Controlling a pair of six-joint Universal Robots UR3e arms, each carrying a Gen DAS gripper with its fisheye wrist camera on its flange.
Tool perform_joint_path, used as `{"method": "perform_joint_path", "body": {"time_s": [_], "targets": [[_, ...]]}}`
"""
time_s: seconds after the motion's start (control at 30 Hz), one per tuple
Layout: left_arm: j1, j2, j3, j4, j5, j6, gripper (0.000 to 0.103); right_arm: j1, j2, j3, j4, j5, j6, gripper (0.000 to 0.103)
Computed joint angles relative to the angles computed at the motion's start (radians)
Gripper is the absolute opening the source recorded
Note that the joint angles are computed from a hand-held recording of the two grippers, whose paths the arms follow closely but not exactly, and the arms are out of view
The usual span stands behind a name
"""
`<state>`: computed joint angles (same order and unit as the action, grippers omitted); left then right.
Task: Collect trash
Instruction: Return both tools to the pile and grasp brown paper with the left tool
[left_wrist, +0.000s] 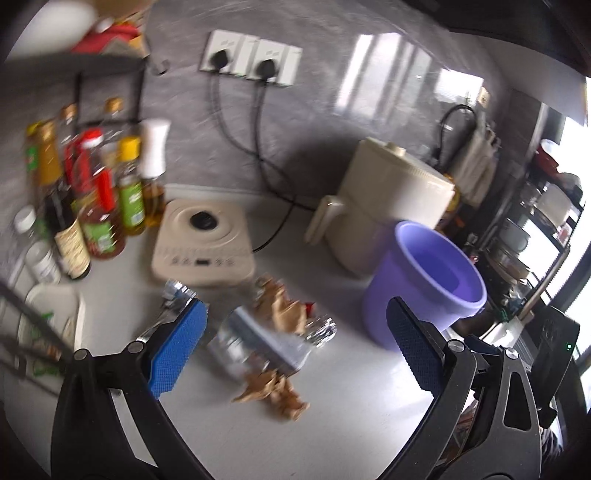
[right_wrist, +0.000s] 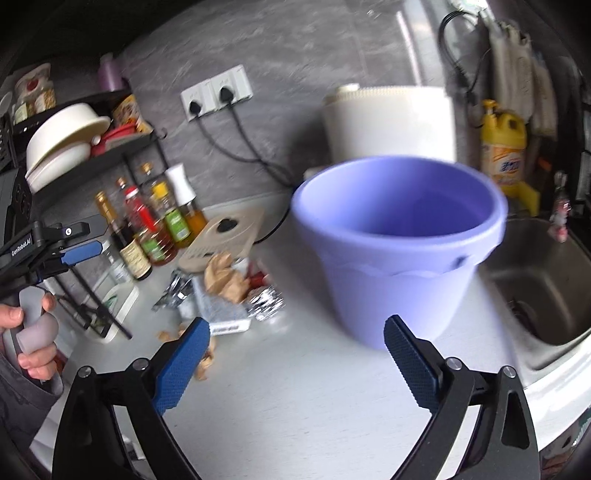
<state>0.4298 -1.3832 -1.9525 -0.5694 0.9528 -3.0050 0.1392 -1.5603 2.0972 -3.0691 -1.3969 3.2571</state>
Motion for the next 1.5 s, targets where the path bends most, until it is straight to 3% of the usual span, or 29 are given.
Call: {"method": "perform_joint_path", "body": {"time_s": [0.13,0.37,0.7,0.8,0.87,0.97,1.23,1.5], "targets": [[0.058,0.040,-0.095,0.002,-0.021,0.021,0.095,0.040,0.069,-0.048,0.022,0.007,0.008,0.087],[0.065,-0.008,-0.173,0.010,-0.002,0.049,0.077,0.092,0.158,-0.088,0.030,0.005,0.025,0.078],[-0.017,-0.266,-0.144,0.139,0.031,0.031,0.075,0.141,0.226,-0.168,0.090,-0.034,0.019,0.073],[-0.041,-0.353,-0.132,0.203,0.039,0.010,0.061,0.155,0.253,-0.213,0.106,-0.042,0.001,0.072],[-0.039,-0.395,-0.128,0.213,0.031,-0.016,0.035,0.161,0.275,-0.247,0.127,-0.043,-0.009,0.071],[-0.031,-0.393,-0.148,0.233,0.035,-0.037,0.023,0.161,0.304,-0.290,0.164,-0.030,-0.016,0.070],[0.082,-0.219,-0.249,0.171,-0.011,-0.001,0.021,0.183,0.431,-0.473,0.206,0.015,-0.060,0.065],[0.160,-0.128,-0.291,0.170,0.052,-0.027,0.021,0.211,0.626,-0.786,0.310,0.003,-0.122,0.063]]}}
